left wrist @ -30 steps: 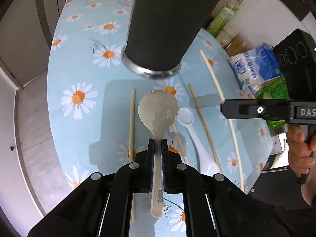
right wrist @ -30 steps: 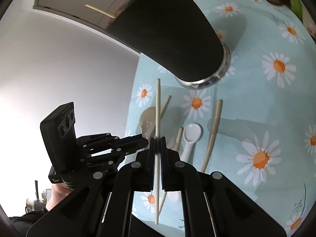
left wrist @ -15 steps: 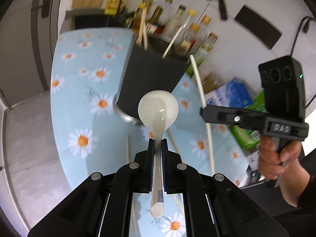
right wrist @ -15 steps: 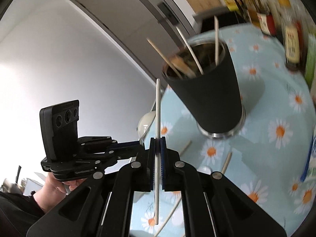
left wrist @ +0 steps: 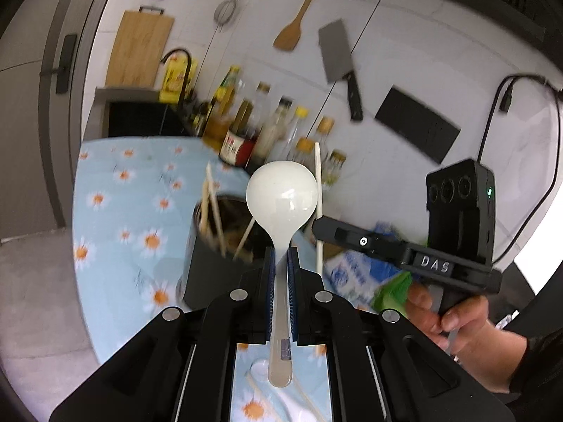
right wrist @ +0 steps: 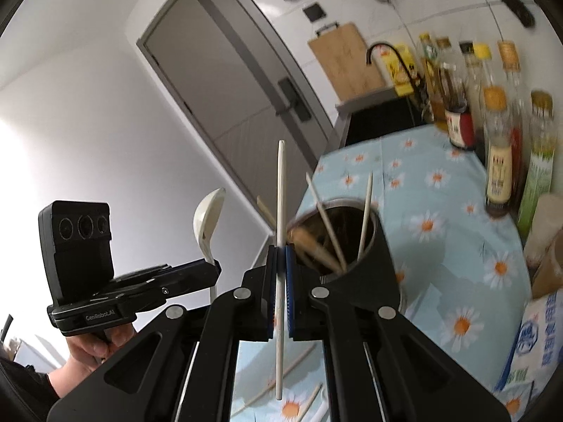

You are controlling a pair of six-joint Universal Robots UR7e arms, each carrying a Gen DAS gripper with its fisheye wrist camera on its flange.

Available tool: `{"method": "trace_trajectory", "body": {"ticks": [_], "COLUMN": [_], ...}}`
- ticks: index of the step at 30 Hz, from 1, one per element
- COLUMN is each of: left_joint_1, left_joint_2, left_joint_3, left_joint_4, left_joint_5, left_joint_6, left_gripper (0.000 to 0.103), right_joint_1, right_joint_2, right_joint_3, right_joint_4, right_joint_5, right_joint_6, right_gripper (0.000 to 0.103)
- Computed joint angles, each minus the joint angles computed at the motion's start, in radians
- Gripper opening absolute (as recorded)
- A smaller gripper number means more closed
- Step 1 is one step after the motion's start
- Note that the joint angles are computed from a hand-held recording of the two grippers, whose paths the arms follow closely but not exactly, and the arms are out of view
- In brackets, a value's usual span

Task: Organize utensils
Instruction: 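Grasp the cream spoon with the left tool while the right tool carries its chopstick over the holder, then open both tools to drop the cream spoon and chopstick into the black holder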

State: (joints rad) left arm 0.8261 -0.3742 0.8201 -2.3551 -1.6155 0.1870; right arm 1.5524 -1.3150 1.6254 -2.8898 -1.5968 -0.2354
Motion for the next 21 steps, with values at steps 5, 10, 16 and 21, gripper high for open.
{"method": "trace_trajectory", "body": {"ticks": [5, 10, 16, 21], "left_joint_1": [0.002, 0.006, 0.002, -0.007], "left_joint_2": [0.072, 0.126, 0.179, 0.209], "left_joint_3": [-0.117, -0.203, -0.272, -0.283], "left_joint_4": [-0.049, -0.1, -0.176, -0.271], "left_joint_5": [-0.021, -0.041, -0.025, 0.01], "left_joint_6": [-0.006, -0.023, -0.002, 0.032], "left_gripper": [0.006, 0.006, 0.006, 0.006], "right_joint_1": [0.004, 0.006, 0.017, 0.013], "right_joint_2": [0.024, 0.053, 0.085, 0.116], "right_joint_3": [-0.067, -0.131, -0.166, -0.184], "right_joint_4": [-0.018, -0.043, -0.12, -0.172], "right_joint_5": [0.016, 0.044, 0.015, -0.018], "right_joint_6": [-0.013, -0.024, -0.047, -0.058], "right_gripper": [0.006, 0.006, 0.006, 0.006]}}
